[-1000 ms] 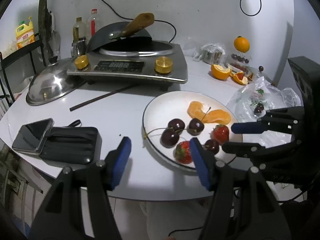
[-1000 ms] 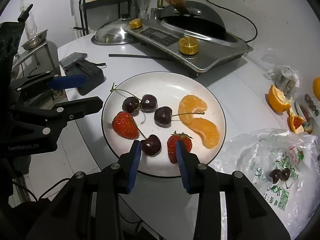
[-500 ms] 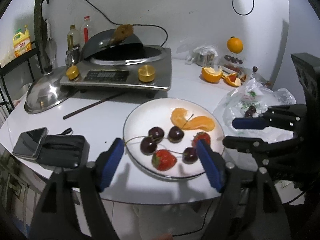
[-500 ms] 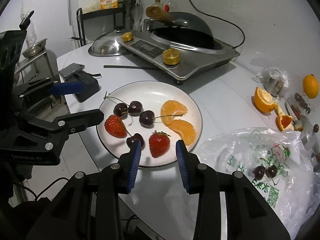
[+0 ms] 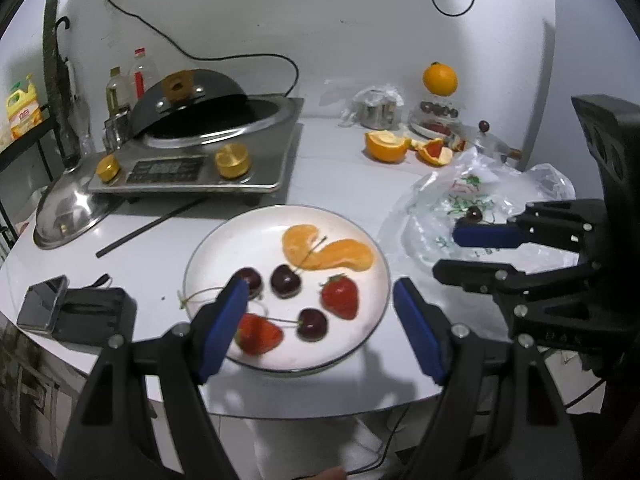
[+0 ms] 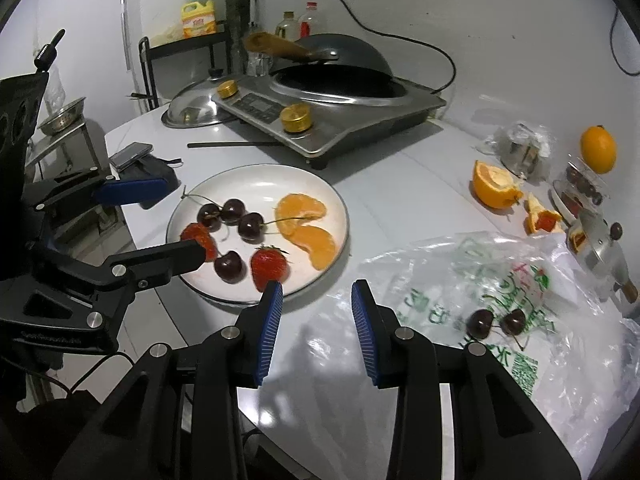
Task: Organize fruits
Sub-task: 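Move both tools back over the last cherries on the bag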
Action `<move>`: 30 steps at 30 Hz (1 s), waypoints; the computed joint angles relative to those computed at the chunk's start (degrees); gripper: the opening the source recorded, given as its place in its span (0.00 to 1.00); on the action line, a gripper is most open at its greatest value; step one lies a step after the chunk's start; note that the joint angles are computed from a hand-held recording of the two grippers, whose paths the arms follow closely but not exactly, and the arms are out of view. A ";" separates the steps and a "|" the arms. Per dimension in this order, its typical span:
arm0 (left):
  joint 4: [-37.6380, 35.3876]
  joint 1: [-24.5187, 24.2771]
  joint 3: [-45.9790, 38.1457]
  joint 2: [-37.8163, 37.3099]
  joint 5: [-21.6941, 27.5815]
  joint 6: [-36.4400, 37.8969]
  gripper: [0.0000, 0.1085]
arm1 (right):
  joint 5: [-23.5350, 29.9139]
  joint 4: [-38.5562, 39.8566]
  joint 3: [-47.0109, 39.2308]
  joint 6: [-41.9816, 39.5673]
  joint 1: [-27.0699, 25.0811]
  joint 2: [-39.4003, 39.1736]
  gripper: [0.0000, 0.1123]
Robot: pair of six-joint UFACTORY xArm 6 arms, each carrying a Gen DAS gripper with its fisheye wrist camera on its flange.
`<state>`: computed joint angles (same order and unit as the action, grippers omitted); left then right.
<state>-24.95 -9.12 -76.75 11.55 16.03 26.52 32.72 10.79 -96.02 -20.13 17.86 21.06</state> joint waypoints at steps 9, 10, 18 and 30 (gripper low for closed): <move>3.06 -2.89 -2.62 1.67 0.91 -2.10 0.70 | -1.52 1.66 3.87 -1.72 -2.49 -2.86 0.34; 3.34 -3.24 -3.04 1.92 1.08 -2.20 0.70 | -1.77 1.67 4.44 -1.71 -2.80 -3.28 0.34; 6.70 -5.43 -6.30 3.97 2.24 -4.18 0.70 | -3.37 2.61 7.30 -1.90 -5.33 -5.24 0.34; 14.59 -7.92 -12.49 8.41 5.41 -10.16 0.70 | -4.40 5.42 8.69 -3.44 -10.28 -5.33 0.34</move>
<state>-10.36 -17.04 -89.24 19.96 21.45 16.36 28.32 16.21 -87.32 -23.56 7.58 15.73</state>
